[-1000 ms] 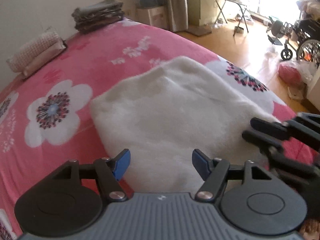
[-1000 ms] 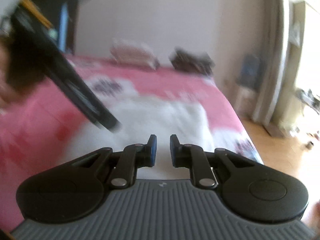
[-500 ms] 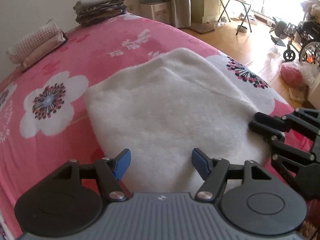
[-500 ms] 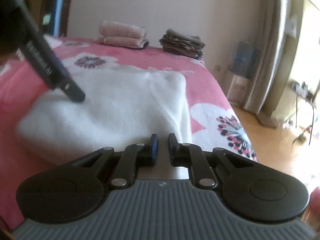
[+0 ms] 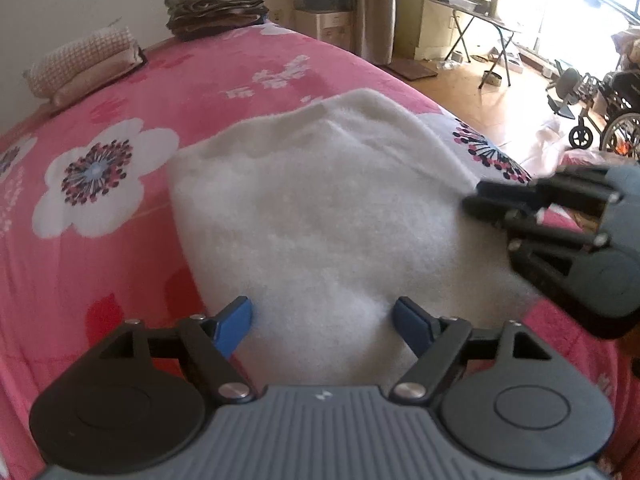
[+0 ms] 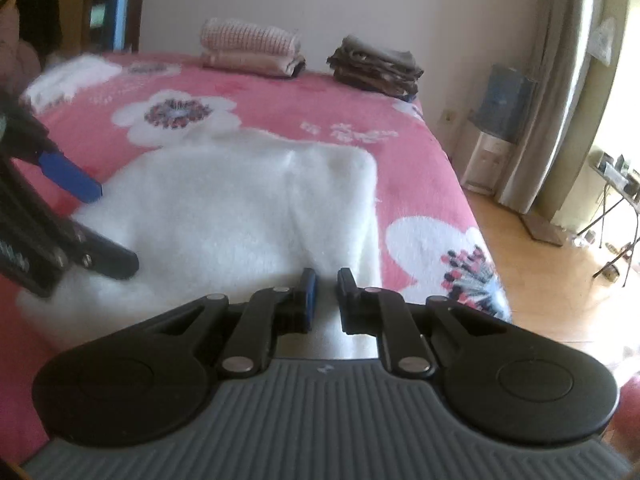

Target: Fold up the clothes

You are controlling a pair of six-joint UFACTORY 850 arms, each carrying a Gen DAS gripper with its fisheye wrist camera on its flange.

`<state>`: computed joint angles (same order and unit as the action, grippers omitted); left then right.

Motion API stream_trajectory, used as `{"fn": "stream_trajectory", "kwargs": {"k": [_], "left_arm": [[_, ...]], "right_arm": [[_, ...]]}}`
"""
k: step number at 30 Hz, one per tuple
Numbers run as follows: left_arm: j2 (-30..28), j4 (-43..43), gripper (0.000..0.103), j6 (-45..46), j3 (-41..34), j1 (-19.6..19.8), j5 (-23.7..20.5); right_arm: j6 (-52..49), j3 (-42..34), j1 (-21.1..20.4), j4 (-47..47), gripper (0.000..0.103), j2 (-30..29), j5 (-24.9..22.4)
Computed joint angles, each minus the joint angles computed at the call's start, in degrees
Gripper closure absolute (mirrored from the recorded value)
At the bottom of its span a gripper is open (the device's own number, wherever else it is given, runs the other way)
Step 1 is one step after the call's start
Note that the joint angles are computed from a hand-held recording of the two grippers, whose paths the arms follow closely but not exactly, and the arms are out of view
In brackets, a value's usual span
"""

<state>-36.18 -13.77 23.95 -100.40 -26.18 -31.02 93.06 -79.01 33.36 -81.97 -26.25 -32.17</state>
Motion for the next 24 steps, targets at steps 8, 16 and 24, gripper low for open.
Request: {"fn": "stream_trajectory", "kwargs": {"k": [8,16,24], "left_arm": [[-0.8,-3.1,0.017,0.2,-0.8,0.8,-1.2],[-1.3,-4.5,0.014,-0.5,-1.4,1.4,-2.6],[-1.6,-2.8,0.013,-2.1,-2.1,1.1,-3.2]], "right_arm": [[-4.7,-5.6,-0.5,1.7,0.093,-2.5,1.3],[-7.1,-9.7,-2.1,7.5,0.092,-4.1,4.7],[-0.9,-10.5,-4.2,4.8,0.091,-7.5,9.2]]}}
